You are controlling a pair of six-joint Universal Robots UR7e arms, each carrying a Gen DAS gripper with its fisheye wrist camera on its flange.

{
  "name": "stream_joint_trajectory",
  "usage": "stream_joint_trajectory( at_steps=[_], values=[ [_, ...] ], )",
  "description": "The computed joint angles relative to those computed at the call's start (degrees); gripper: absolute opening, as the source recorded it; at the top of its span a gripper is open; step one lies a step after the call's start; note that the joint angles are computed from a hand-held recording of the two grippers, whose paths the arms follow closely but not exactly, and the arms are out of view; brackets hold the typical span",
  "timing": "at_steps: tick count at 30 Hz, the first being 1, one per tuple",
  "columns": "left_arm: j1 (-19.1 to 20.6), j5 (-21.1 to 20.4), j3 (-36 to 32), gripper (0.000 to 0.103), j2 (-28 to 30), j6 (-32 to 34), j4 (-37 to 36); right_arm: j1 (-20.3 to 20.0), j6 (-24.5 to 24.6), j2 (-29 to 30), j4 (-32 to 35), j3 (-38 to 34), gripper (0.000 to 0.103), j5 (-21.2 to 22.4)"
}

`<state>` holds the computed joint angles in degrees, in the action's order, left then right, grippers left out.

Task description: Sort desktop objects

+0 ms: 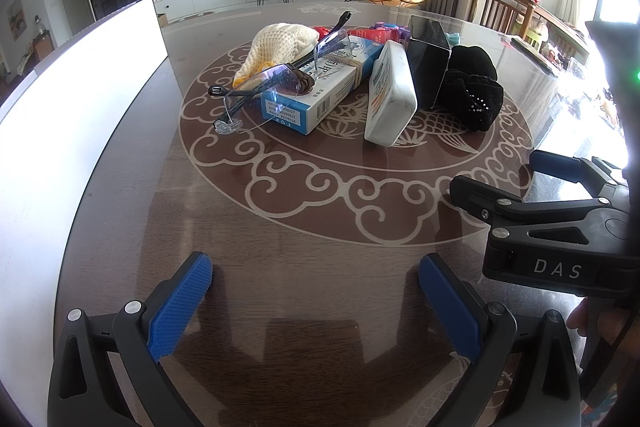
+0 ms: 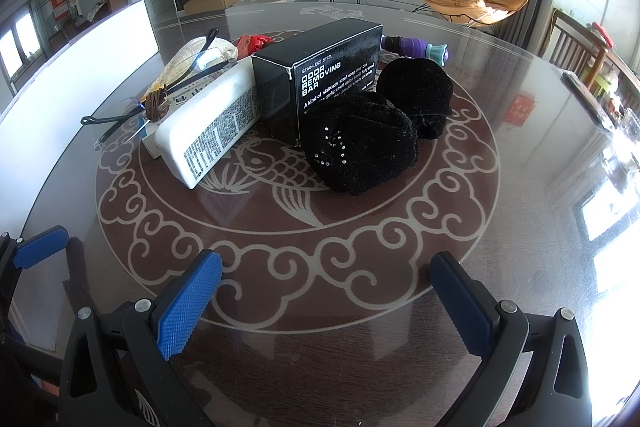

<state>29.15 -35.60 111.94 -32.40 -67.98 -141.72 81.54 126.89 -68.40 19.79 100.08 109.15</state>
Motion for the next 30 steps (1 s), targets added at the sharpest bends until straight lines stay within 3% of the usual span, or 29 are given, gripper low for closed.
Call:
stream_joint_trajectory(
  at_steps=[30],
  values=[
    [-0.1,-0.1,0.3,0.103,-0.1,0.4,-0.6,0.0,0.0,0.0,0.0,0.0,0.103,-0.1]
  ],
)
